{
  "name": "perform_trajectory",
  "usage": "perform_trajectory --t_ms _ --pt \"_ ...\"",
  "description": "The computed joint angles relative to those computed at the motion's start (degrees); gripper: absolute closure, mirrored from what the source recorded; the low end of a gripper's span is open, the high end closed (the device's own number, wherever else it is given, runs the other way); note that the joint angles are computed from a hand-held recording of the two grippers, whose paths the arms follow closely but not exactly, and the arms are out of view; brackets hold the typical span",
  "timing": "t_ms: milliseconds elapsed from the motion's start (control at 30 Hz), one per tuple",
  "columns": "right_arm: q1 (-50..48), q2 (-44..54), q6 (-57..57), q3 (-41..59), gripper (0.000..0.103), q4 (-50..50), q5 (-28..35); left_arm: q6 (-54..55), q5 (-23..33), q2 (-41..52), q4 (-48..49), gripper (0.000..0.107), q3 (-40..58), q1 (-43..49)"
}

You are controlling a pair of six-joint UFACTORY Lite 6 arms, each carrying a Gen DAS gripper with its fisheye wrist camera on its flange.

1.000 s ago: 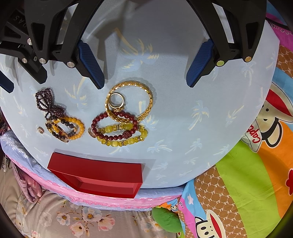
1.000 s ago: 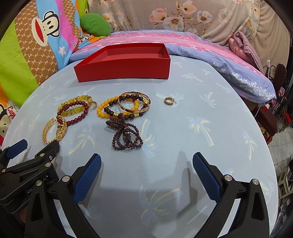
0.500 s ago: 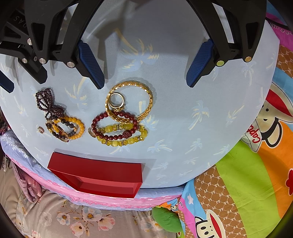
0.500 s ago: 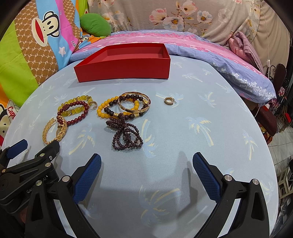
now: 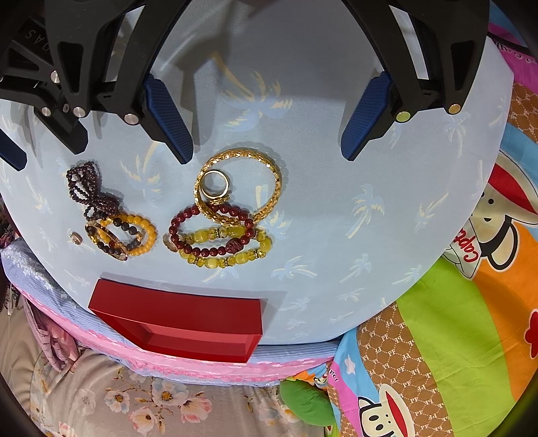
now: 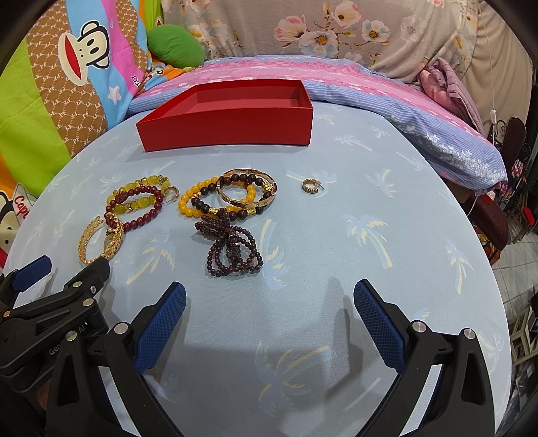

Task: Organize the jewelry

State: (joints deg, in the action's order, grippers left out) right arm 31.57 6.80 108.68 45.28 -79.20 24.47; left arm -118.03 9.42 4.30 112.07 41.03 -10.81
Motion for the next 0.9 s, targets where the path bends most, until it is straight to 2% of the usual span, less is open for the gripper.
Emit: perform_trajectory --t_ms 600,800,900 --pt "-0.10 -0.24 -0.62 -0.06 0.006 0.50 -0.03 -0.86 -0.11 -0.05 0.92 0.022 -0.08 0.13" --pt "0.30 -0.29 3.82 -0.98 0.006 -2.77 0.21 -9.42 -0.89 -1.24 8.95 0.017 -1.00 0.86" --pt "-0.54 -1.33 3.74 -1.62 0.006 -2.77 -0.68 -4.30 -3.52 -1.65 3.77 0.016 -0.79 2.58"
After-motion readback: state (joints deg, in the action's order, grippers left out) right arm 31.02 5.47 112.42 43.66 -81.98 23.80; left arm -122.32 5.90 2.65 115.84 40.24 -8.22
